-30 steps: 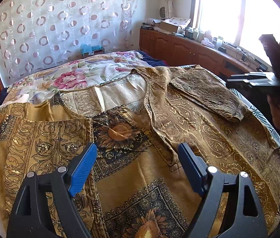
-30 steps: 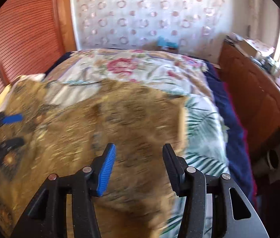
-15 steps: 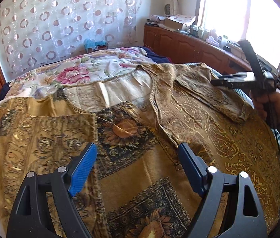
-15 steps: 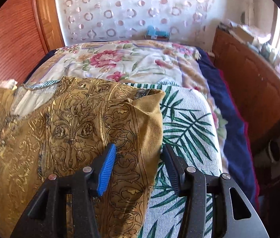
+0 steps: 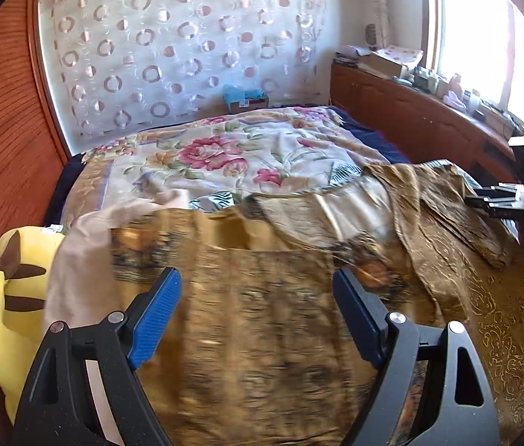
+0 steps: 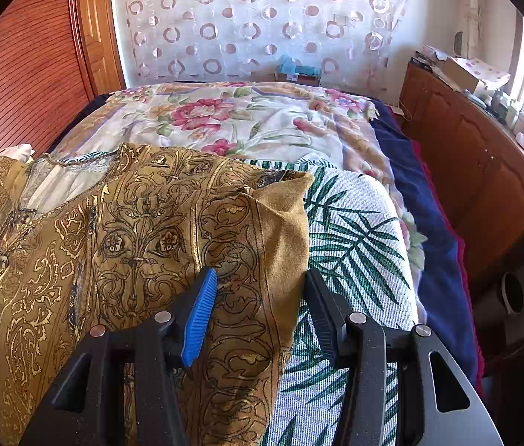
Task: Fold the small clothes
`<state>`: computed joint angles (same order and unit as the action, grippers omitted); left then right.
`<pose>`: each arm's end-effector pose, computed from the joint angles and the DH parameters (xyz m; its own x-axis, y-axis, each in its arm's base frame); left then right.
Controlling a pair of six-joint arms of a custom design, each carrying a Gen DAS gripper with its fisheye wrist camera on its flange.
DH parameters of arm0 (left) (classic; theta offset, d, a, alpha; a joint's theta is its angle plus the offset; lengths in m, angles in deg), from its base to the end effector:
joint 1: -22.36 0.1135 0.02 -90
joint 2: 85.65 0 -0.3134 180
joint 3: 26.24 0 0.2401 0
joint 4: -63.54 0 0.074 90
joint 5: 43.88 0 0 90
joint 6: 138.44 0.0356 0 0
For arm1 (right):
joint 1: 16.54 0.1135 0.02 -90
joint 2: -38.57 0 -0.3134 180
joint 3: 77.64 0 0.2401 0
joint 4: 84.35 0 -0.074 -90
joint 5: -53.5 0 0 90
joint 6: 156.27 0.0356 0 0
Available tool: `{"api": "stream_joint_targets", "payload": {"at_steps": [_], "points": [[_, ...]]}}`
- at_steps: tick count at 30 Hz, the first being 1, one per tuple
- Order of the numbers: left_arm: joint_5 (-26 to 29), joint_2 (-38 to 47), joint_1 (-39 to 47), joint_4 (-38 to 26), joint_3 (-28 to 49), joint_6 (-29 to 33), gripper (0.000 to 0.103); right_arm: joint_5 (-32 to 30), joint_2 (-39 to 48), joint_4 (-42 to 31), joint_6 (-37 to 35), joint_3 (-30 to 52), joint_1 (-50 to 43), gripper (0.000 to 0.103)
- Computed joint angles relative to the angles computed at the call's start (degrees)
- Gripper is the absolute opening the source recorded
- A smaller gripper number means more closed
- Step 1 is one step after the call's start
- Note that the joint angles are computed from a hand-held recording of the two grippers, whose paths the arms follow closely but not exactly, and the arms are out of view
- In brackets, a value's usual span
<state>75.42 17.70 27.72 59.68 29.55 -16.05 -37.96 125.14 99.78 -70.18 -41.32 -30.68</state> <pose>0.3201 0.0125 0.1591 -0.5381 0.4187 -0.7315 0.6047 0.7964 0.0110 0.2240 -0.0555 0.1627 -0.7128 0.1093 -0.6928 0.1789 0.9834 -0.0289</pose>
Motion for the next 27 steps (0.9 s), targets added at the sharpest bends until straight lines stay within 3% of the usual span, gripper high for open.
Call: {"api": "stream_joint_targets", "payload": {"at_steps": [6, 13, 20, 25, 27], "points": [[-1.3, 5.4, 3.4, -4.4, 7.7, 1.1, 0.080, -0.1, 0.1, 0.1, 0.0, 0.0, -0.1, 0.051], [-5.0, 11.4, 4.3, -7.7, 13.4, 0.7, 0.051, 0.0, 0.0, 0.2, 0.0, -0.1, 0.0, 0.051], [-5.4, 14.8, 5.0, -10.5, 16.7, 0.1, 0.050, -0.1, -0.1, 0.0, 0.0, 0.0, -0.1, 0.051], [-2.2, 15.8, 5.7, -14.4, 18.8, 0.5, 0.050, -0.1, 0.0, 0.1, -0.1, -0.1, -0.1, 0.051], [-0.7, 15.3, 5.8, -14.5, 18.2, 1.7, 0.039, -0.1, 0.0, 0.1, -0.1, -0.1, -0.1, 0.051]]}}
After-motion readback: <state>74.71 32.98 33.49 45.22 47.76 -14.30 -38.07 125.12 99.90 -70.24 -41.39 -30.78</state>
